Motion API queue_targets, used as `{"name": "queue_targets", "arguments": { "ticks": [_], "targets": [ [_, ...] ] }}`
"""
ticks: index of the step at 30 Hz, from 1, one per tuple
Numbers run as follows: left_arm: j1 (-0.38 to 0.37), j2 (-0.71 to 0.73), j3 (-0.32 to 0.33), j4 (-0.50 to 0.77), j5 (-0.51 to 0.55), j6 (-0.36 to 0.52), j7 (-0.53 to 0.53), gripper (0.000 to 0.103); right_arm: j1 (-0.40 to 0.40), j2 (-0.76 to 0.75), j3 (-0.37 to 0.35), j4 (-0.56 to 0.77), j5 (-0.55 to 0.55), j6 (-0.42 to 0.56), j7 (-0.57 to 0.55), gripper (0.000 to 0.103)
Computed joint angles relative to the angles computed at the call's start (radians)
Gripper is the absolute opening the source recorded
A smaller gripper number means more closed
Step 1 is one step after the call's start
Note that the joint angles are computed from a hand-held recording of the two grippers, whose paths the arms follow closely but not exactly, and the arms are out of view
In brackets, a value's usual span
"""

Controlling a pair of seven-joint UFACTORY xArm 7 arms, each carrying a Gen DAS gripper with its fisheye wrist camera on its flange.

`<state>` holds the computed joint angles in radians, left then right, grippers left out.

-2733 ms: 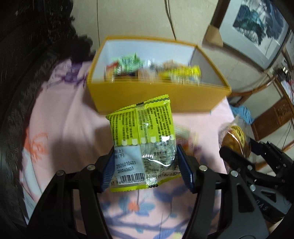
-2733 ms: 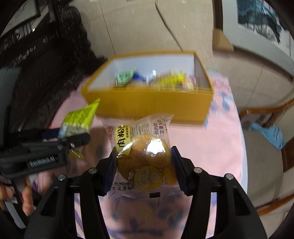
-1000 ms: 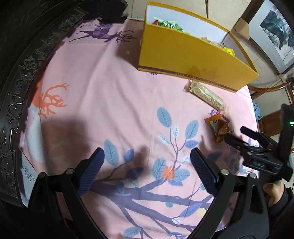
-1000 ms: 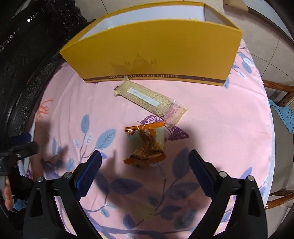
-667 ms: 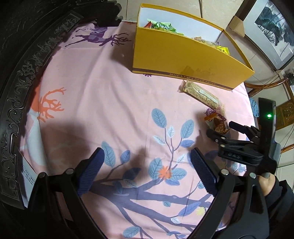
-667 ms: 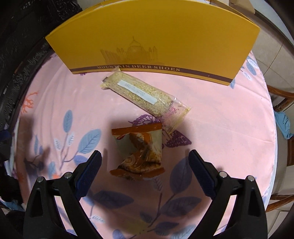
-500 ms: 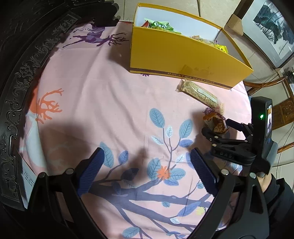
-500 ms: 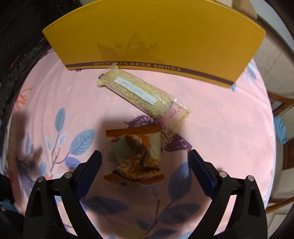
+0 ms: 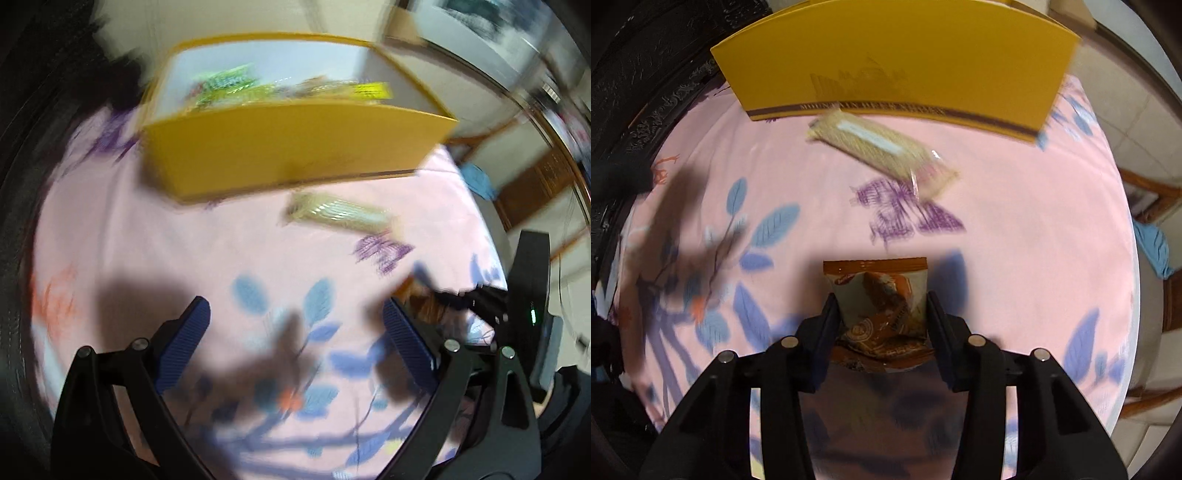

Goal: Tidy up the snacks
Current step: 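Grasp the orange wrapped pastry with the right gripper while the left grasps the clear sesame bar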

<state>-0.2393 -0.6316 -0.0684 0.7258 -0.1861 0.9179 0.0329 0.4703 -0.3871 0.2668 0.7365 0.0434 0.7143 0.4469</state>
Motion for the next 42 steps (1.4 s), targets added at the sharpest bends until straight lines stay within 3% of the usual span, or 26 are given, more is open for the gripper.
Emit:
{"name": "queue_targets", "arguments": {
  "ticks": [4,8,14,15,19,21,23,25,26,30,34,36,38,40,42],
  "targets": [
    [-0.121,0.189,0.025,0.089,-0.042,-0.104,0.285,0.096,0.016,-0.063,-0.011,-0.049,0.037,0.003,0.002,0.048],
    [-0.123,0.362,-0.01,0.217,0.005,-0.043,0.467,0.096,0.019,-0.103,-0.023,-0.081,0.063,-0.005,-0.002,0.048],
    [-0.076,0.554,-0.043,0.387,0.021,0.098,0.566,0.097,0.019,-0.143,-0.031,-0.118,0.089,-0.023,-0.006,0.048],
    [-0.074,0.556,-0.051,0.378,0.022,0.104,0.585,0.101,0.019,-0.145,-0.031,-0.119,0.09,-0.022,-0.009,0.049],
    [-0.078,0.498,-0.085,0.275,0.106,-0.013,0.578,0.101,0.016,-0.139,-0.028,-0.113,0.089,-0.022,-0.012,0.05],
    [-0.063,0.478,-0.088,0.269,0.039,0.017,0.571,0.101,0.016,-0.133,-0.027,-0.107,0.089,-0.019,-0.014,0.052],
    [-0.081,0.454,-0.035,0.282,-0.129,0.135,0.599,0.101,0.016,-0.127,-0.027,-0.1,0.089,-0.012,-0.017,0.053],
    [-0.078,0.415,-0.024,0.254,-0.21,0.2,0.617,0.101,0.017,-0.119,-0.032,-0.095,0.097,-0.015,-0.02,0.053],
    [-0.059,0.383,-0.057,0.216,-0.188,0.186,0.594,0.101,0.018,-0.119,-0.035,-0.095,0.104,-0.017,-0.022,0.054],
    [-0.054,0.378,-0.04,0.173,-0.193,0.139,0.443,0.101,0.016,-0.113,-0.028,-0.097,0.1,-0.021,-0.023,0.056],
    [-0.039,0.425,-0.003,0.2,-0.217,0.093,0.311,0.101,0.017,-0.116,-0.029,-0.103,0.102,-0.017,-0.024,0.056],
    [-0.012,0.451,-0.029,0.222,-0.198,0.068,0.214,0.101,0.015,-0.123,-0.029,-0.117,0.099,-0.028,-0.024,0.056],
    [-0.01,0.466,-0.053,0.229,-0.137,0.028,0.104,0.101,0.014,-0.121,-0.033,-0.126,0.099,-0.043,-0.03,0.056],
    [-0.02,0.452,-0.101,0.201,-0.006,-0.022,-0.048,0.1,0.016,-0.118,-0.032,-0.131,0.099,-0.053,-0.032,0.06],
    [-0.035,0.439,-0.144,0.175,0.148,-0.056,-0.174,0.09,0.024,-0.126,-0.017,-0.136,0.096,-0.052,-0.016,0.061]
  ]
}}
